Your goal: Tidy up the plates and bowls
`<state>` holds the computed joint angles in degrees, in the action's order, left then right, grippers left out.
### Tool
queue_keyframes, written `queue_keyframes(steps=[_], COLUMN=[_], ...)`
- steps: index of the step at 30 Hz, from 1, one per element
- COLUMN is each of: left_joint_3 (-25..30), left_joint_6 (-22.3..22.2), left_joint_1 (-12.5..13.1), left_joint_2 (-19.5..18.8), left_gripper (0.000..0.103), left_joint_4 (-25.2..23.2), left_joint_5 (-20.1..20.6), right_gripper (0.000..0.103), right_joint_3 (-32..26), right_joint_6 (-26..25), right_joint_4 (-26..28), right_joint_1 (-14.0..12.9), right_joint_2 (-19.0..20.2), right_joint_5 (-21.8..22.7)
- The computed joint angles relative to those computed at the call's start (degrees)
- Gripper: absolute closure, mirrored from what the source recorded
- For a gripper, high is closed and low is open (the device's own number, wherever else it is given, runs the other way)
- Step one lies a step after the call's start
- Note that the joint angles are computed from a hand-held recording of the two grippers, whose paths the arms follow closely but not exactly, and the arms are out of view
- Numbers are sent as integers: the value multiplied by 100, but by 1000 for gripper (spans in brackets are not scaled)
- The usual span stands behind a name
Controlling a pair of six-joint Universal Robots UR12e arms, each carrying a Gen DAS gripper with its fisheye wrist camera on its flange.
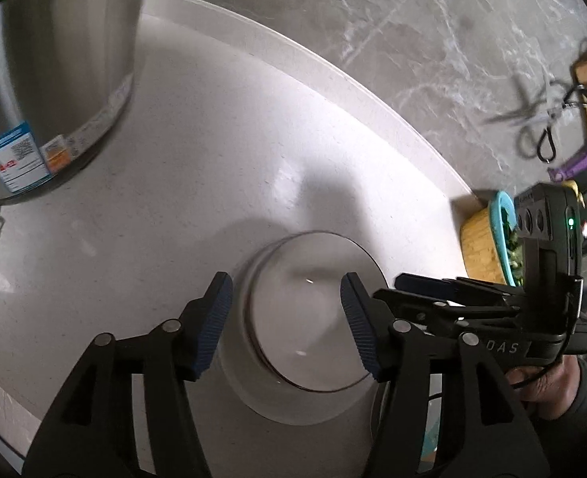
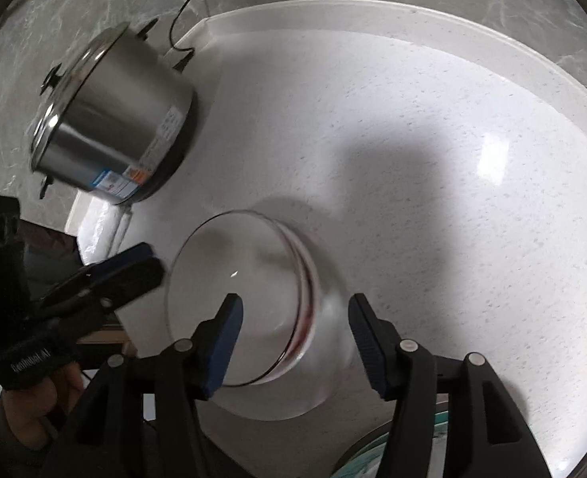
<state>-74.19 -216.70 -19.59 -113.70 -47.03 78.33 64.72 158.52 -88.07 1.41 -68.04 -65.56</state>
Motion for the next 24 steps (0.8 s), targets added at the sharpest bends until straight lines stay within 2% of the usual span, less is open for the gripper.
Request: queue_keyframes(steps=[4,10,12,14,16,21,24], left_joint_3=[-116,-691,-824,-907,-797,-785,-693], left_joint_6=[77,64,151,271,486,376,458], left_joint_1=[29,193,240,260,253,210,185], left_joint_2=[82,385,458,477,400,370,357], left_gripper=[48,49,50,50,50,49,50], left_joint_4=[-80,-162,-229,-173,-482,-538,-857], left_joint_5=[-37,-250,-336,-464,-634,-440,-225], right_gripper=[44,46,53,54,54,54,54], right_joint_3=[-10,-36,-37,-24,7,107,138], right_joint_6=[-7,78,-12,-119,-207,-330,-360], right_joint_4=[-38,-61,33,143,213,258,260], right_joint_1=[-41,-181,-199,-200,-179,-99,-58], right_joint_2=[-1,42,52,51,47,41,52], right_joint_5=[45,-281,-366,-375,-409,-513,-571])
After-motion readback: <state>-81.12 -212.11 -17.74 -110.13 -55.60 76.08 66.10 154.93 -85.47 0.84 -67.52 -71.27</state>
